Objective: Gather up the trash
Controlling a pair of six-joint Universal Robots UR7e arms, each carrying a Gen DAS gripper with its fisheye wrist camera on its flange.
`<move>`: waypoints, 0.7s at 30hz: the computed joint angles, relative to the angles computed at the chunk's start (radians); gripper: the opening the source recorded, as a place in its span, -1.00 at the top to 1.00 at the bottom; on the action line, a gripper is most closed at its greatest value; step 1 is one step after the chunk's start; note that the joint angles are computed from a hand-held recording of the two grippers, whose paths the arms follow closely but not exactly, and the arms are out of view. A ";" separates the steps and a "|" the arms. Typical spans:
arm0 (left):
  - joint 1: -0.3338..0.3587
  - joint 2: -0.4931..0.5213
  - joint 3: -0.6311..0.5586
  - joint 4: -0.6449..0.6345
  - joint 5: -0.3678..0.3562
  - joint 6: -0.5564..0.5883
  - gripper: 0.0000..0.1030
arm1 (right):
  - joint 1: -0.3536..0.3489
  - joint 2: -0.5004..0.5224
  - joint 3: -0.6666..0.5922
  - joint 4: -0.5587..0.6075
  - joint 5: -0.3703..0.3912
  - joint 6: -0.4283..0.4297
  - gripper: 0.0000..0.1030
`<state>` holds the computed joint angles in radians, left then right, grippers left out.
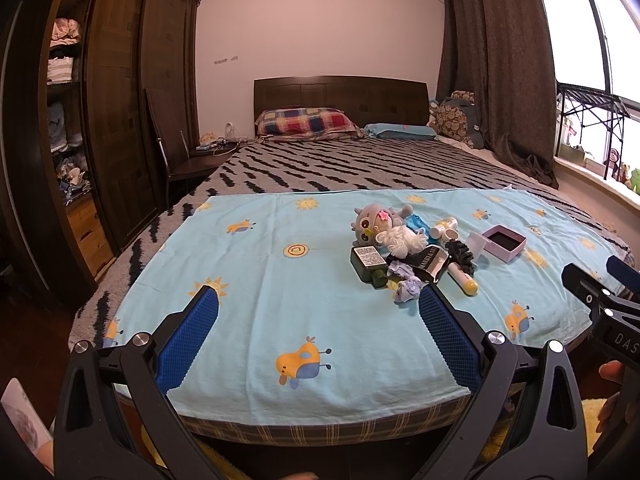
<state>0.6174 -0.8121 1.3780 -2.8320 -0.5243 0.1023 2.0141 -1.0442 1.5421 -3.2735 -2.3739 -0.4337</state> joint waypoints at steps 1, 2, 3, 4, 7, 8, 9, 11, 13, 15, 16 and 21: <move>0.005 0.009 -0.005 -0.016 0.001 0.016 -0.85 | -0.008 0.002 0.001 0.002 0.012 0.004 -0.94; 0.008 0.016 -0.008 -0.024 0.004 0.025 -0.85 | -0.015 0.007 0.000 0.006 0.020 0.005 -0.94; 0.012 0.025 -0.016 -0.025 0.008 0.032 -0.84 | -0.023 0.010 -0.001 0.008 0.031 0.004 -0.94; 0.017 0.032 -0.025 -0.016 0.009 0.031 -0.85 | -0.029 0.012 0.000 0.009 0.042 0.006 -0.94; 0.040 0.052 -0.054 0.053 -0.012 -0.008 -0.85 | -0.050 0.018 -0.009 0.054 0.062 0.028 -0.94; 0.047 0.057 -0.060 0.065 -0.019 -0.012 -0.85 | -0.057 0.019 -0.013 0.071 0.069 0.039 -0.94; 0.054 0.066 -0.069 0.076 -0.025 -0.014 -0.84 | -0.068 0.019 -0.018 0.099 0.082 0.055 -0.94; 0.065 0.081 -0.082 0.083 -0.029 -0.006 -0.84 | -0.087 0.018 -0.026 0.147 0.114 0.068 -0.94; 0.078 0.098 -0.098 0.091 -0.042 0.004 -0.84 | -0.103 0.031 -0.049 0.193 0.122 0.076 -0.94; 0.091 0.109 -0.109 0.102 -0.063 0.006 -0.84 | -0.123 0.044 -0.076 0.246 0.138 0.094 -0.94; 0.099 0.116 -0.120 0.114 -0.075 0.008 -0.84 | -0.134 0.052 -0.094 0.278 0.144 0.112 -0.94; 0.131 0.155 -0.185 0.201 -0.112 0.003 -0.84 | -0.176 0.099 -0.169 0.363 0.156 0.154 -0.70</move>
<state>0.7486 -0.6569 1.1933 -2.6312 -0.6360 0.1057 1.8382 -0.9452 1.3730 -2.9100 -2.2182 -0.2801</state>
